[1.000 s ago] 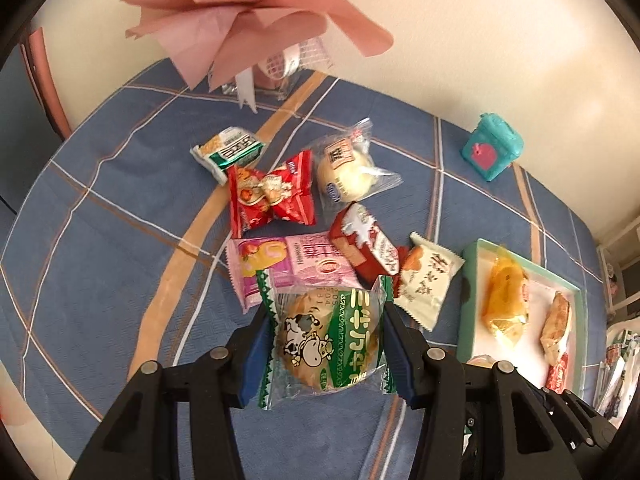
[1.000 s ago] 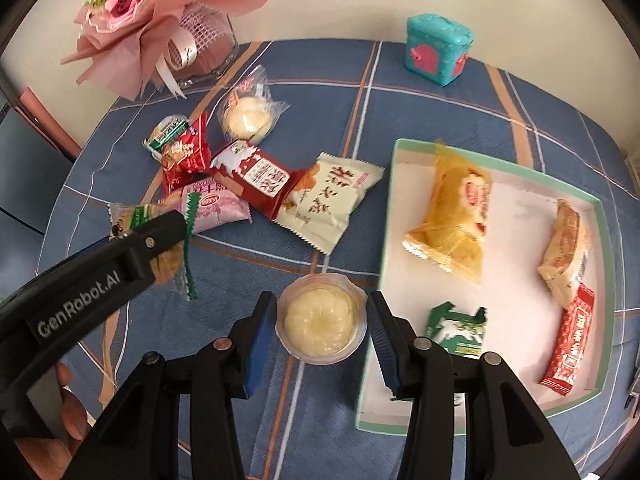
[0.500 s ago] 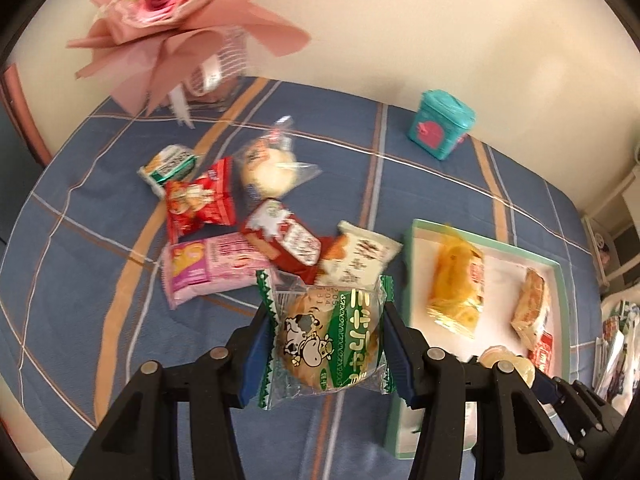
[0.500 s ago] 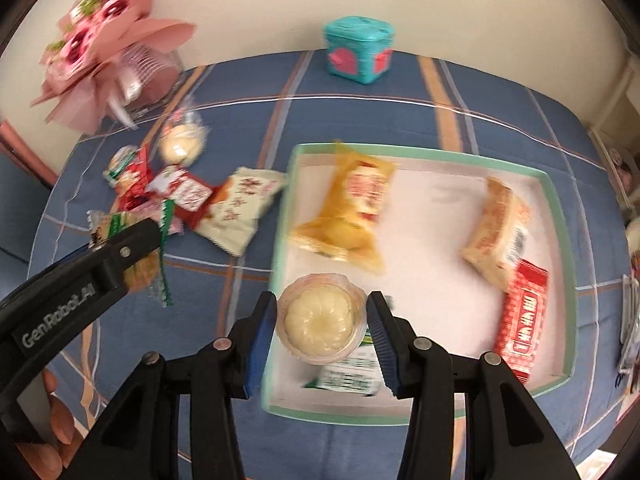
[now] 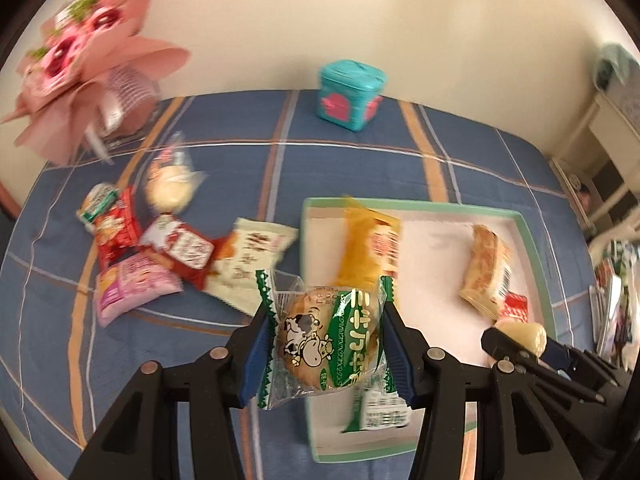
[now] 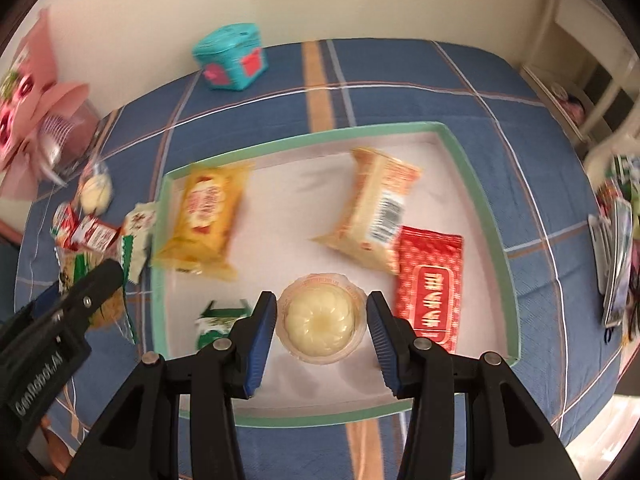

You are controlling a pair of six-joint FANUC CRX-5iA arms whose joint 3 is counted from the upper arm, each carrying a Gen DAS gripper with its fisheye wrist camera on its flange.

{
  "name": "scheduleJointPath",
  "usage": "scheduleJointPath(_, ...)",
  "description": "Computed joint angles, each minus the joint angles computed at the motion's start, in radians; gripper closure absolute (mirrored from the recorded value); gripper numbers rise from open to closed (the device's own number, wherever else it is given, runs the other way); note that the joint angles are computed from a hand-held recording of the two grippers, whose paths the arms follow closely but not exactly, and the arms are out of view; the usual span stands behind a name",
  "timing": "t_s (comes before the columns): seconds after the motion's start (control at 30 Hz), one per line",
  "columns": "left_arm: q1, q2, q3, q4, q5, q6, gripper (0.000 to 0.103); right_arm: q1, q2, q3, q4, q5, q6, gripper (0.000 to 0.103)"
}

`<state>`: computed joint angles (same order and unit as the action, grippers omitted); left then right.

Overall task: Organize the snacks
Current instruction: 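Lift both held snacks and carry them over the white tray, then lower both snacks into the tray and open both tools to release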

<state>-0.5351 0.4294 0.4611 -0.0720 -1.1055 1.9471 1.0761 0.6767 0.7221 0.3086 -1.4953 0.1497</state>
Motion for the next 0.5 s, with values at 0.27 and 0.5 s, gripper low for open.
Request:
scheduleJointPath(0.27, -0.049, 0.068, 0.073, -0.004, -0.027, -0.053, 0.048, -0.015, -0.077, -0.130, -0.009, 0.040, -0.070, 0.054)
scheduleJointPath(0.5, -0.067, 0.113, 0.107, 0.001, -0.031, -0.075, 0.048, -0.027, -0.104, -0.184, -0.030, 0.069, -0.095, 0.054)
